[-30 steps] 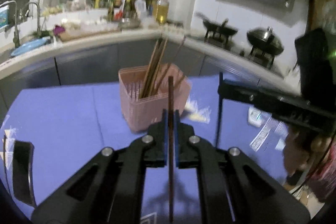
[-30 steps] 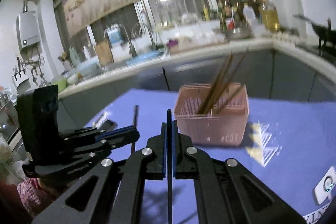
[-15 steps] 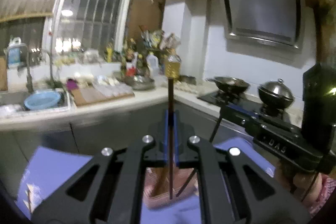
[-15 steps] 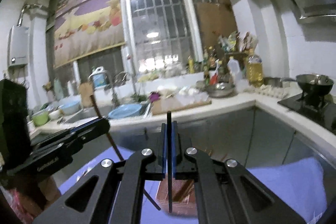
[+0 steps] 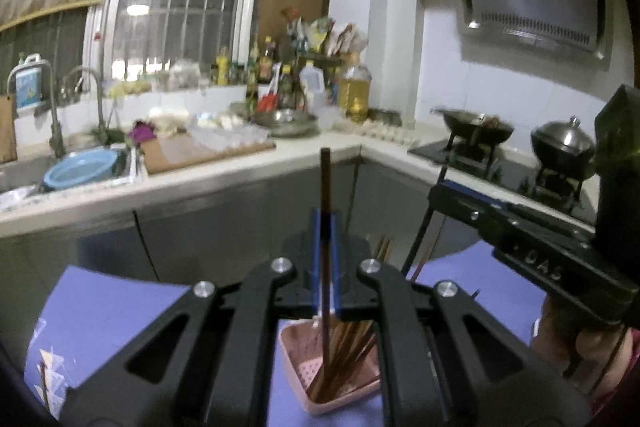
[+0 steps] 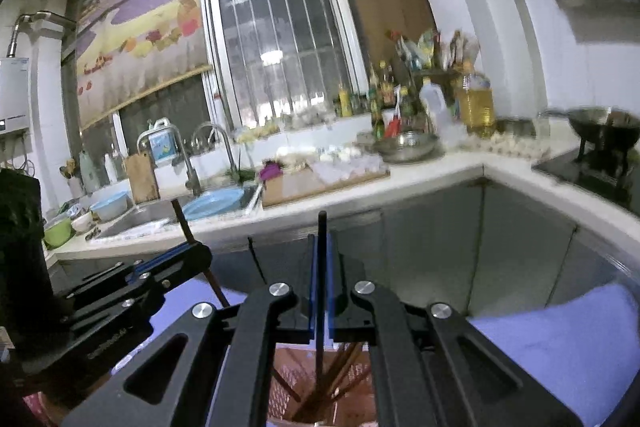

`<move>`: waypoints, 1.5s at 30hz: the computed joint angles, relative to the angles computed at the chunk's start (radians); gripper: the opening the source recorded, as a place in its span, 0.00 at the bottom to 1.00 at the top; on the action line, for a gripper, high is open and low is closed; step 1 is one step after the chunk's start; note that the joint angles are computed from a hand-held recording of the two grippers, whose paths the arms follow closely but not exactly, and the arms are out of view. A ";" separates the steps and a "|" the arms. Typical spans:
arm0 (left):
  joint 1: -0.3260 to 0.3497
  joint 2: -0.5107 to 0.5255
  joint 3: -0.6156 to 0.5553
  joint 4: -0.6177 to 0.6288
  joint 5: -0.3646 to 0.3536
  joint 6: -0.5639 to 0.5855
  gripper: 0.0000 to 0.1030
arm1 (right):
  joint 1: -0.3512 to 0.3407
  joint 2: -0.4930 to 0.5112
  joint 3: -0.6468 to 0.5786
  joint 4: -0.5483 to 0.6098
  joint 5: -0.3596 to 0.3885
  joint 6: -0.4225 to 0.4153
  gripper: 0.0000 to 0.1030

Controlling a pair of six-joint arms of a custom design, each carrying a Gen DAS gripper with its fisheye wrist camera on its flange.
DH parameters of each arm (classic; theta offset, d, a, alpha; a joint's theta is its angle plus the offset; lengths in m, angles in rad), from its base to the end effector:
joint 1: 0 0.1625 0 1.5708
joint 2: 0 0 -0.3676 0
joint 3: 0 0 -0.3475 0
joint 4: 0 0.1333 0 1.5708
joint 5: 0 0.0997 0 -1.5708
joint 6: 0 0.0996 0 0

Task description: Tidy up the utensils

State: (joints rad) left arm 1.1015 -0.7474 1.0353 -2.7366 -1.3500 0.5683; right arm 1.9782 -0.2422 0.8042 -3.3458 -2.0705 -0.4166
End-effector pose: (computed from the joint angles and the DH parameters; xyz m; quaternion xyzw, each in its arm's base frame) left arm -0.1969 -0.7313 0.3283 0.4054 0.8045 -0.4169 0.1205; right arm 0.3828 -0.6710 0.1283 0.1897 -0.7860 0.5514 0.2057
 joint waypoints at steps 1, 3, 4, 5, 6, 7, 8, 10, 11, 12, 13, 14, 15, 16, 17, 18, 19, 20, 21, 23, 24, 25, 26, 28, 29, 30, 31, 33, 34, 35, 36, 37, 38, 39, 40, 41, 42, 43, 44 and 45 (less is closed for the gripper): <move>0.006 0.002 0.009 0.003 0.006 -0.002 0.04 | -0.004 -0.005 0.022 0.006 0.005 0.011 0.04; 0.016 0.001 0.035 0.008 0.031 -0.012 0.04 | -0.006 -0.007 0.051 0.025 0.001 0.020 0.04; 0.019 -0.002 0.049 0.002 0.042 -0.014 0.05 | -0.007 -0.005 0.059 0.027 -0.007 0.024 0.04; 0.021 -0.004 0.057 0.010 0.058 -0.020 0.05 | -0.007 -0.006 0.073 0.029 -0.013 0.031 0.05; 0.024 -0.009 0.062 0.036 0.072 -0.032 0.05 | -0.005 -0.007 0.084 0.051 -0.029 0.048 0.05; 0.028 -0.016 0.064 0.067 0.079 -0.049 0.05 | -0.002 -0.011 0.097 0.064 -0.041 0.066 0.07; 0.031 -0.024 0.069 0.081 0.077 -0.063 0.05 | 0.000 -0.017 0.111 0.066 -0.044 0.078 0.07; 0.040 -0.058 0.100 0.084 0.066 -0.097 0.05 | 0.009 -0.037 0.158 0.041 -0.041 0.097 0.08; 0.041 -0.072 0.114 0.080 0.061 -0.106 0.05 | 0.016 -0.045 0.176 0.024 -0.041 0.099 0.10; 0.042 -0.094 0.131 0.080 0.053 -0.119 0.05 | 0.027 -0.055 0.197 -0.001 -0.045 0.097 0.11; 0.043 -0.115 0.146 0.081 0.047 -0.132 0.05 | 0.038 -0.063 0.213 -0.021 -0.052 0.093 0.16; 0.043 -0.145 0.168 0.081 0.032 -0.149 0.05 | 0.045 -0.069 0.225 -0.038 -0.056 0.088 0.21; 0.043 -0.169 0.187 0.074 0.018 -0.161 0.05 | 0.060 -0.081 0.250 -0.073 -0.061 0.081 0.24; 0.043 -0.195 0.211 0.063 0.003 -0.171 0.05 | 0.068 -0.089 0.269 -0.097 -0.060 0.077 0.29; 0.043 -0.224 0.238 0.048 -0.013 -0.181 0.05 | 0.078 -0.101 0.295 -0.129 -0.058 0.074 0.32; 0.044 -0.262 0.276 0.029 -0.031 -0.191 0.05 | 0.090 -0.117 0.331 -0.169 -0.053 0.072 0.34; 0.044 -0.295 0.310 0.012 -0.042 -0.199 0.05 | 0.099 -0.132 0.364 -0.202 -0.047 0.074 0.36; 0.044 -0.325 0.342 -0.004 -0.050 -0.205 0.05 | 0.111 -0.152 0.414 -0.250 -0.038 0.084 0.39; 0.045 -0.361 0.382 -0.023 -0.055 -0.210 0.06 | 0.118 -0.171 0.460 -0.289 -0.027 0.099 0.41; 0.045 -0.414 0.440 -0.036 -0.043 -0.211 0.21 | 0.127 -0.207 0.554 -0.362 -0.005 0.145 0.54; 0.042 -0.447 0.479 -0.040 -0.008 -0.212 0.32 | 0.130 -0.221 0.591 -0.385 0.001 0.166 0.59; 0.040 -0.462 0.498 -0.044 0.019 -0.216 0.61 | 0.134 -0.233 0.637 -0.410 0.004 0.195 0.66; 0.037 -0.485 0.535 -0.063 0.061 -0.226 0.79 | 0.139 -0.239 0.675 -0.432 -0.002 0.217 0.72; 0.037 -0.512 0.586 -0.097 0.107 -0.217 0.80 | 0.150 -0.228 0.719 -0.490 -0.042 0.254 0.81; 0.032 -0.522 0.613 -0.119 0.144 -0.199 0.80 | 0.157 -0.215 0.735 -0.520 -0.069 0.269 0.85; 0.031 -0.527 0.630 -0.137 0.168 -0.186 0.80 | 0.166 -0.199 0.756 -0.547 -0.100 0.286 0.86; 0.029 -0.532 0.648 -0.153 0.191 -0.178 0.80 | 0.169 -0.192 0.773 -0.555 -0.109 0.300 0.87; 0.032 -0.550 0.687 -0.163 0.219 -0.183 0.80 | 0.171 -0.179 0.805 -0.557 -0.116 0.344 0.87; 0.032 -0.560 0.710 -0.170 0.227 -0.180 0.80 | 0.170 -0.172 0.817 -0.537 -0.120 0.378 0.87; 0.030 -0.564 0.722 -0.174 0.233 -0.174 0.80 | 0.168 -0.174 0.823 -0.488 -0.122 0.405 0.87; 0.024 -0.570 0.746 -0.187 0.245 -0.158 0.80 | 0.169 -0.173 0.826 -0.453 -0.128 0.419 0.87; 0.020 -0.575 0.764 -0.196 0.252 -0.145 0.80 | 0.171 -0.171 0.825 -0.416 -0.139 0.429 0.87; 0.015 -0.581 0.782 -0.198 0.257 -0.138 0.80 | 0.173 -0.169 0.823 -0.402 -0.146 0.439 0.87; 0.014 -0.587 0.792 -0.192 0.256 -0.134 0.80 | 0.173 -0.167 0.824 -0.401 -0.145 0.447 0.87; 0.011 -0.593 0.805 -0.181 0.257 -0.132 0.80 | 0.175 -0.169 0.829 -0.402 -0.143 0.455 0.87; 0.008 -0.594 0.811 -0.175 0.262 -0.135 0.81 | 0.177 -0.172 0.834 -0.407 -0.143 0.464 0.87; 0.006 -0.592 0.814 -0.158 0.267 -0.143 0.82 | 0.180 -0.174 0.838 -0.413 -0.145 0.471 0.87; 0.006 -0.587 0.808 -0.132 0.269 -0.151 0.87 | 0.182 -0.180 0.844 -0.422 -0.145 0.478 0.87; 0.004 -0.583 0.805 -0.119 0.275 -0.154 0.91 | 0.181 -0.185 0.850 -0.431 -0.144 0.479 0.87; -0.001 -0.573 0.803 -0.114 0.303 -0.151 0.92 | 0.183 -0.186 0.852 -0.440 -0.150 0.479 0.87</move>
